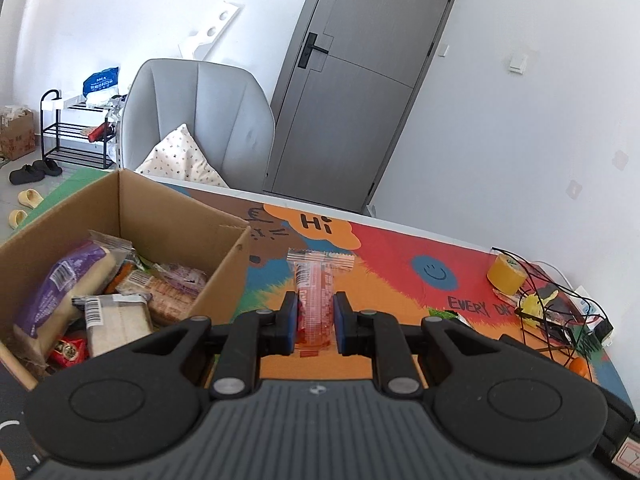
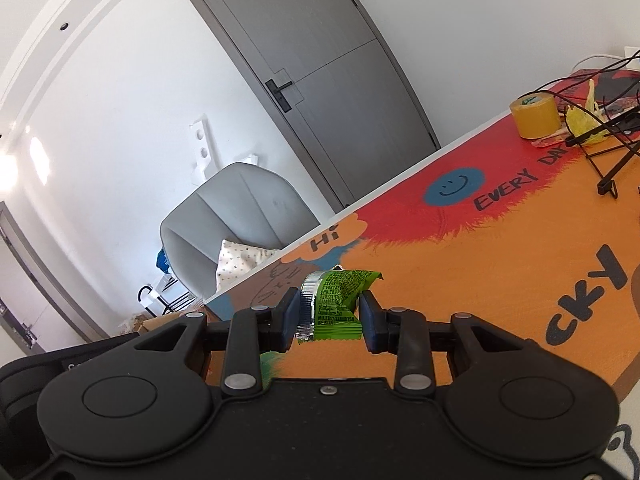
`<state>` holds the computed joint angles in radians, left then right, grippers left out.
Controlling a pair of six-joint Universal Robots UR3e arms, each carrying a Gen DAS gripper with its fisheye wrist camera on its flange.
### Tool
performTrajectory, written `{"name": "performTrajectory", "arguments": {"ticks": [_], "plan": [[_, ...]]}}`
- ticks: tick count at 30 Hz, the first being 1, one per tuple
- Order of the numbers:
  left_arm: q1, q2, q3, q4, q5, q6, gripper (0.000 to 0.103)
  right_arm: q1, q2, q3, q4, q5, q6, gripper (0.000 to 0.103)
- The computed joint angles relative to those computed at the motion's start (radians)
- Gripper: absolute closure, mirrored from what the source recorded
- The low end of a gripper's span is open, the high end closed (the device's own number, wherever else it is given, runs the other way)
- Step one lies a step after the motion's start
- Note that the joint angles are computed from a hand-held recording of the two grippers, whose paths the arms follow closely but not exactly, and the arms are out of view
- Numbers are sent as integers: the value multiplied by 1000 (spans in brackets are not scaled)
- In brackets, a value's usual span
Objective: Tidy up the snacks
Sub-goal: 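Carry the orange and green packets over the cardboard box with both tools, then open both tools to drop the orange and green packets into the box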
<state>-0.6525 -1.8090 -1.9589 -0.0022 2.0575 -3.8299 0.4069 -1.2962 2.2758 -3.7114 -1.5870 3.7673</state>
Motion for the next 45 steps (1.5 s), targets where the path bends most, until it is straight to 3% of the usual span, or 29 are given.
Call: {"name": "performTrajectory", "arguments": {"ticks": [20,26,32,45], "plan": [[100,372,-311,-7,24,-8,86,209,59,-247,154,-74,-29,70],[185,496,-420,-20,-22,0,86,263,111,-342,200,-80,-36,70],[319,601,-511,-48,-144,39,86,308,165,-443,259,-79,-41,70],[463,751,-603,-77,-192,82,54,338,244,-611,370,-82,-64,70]]}}
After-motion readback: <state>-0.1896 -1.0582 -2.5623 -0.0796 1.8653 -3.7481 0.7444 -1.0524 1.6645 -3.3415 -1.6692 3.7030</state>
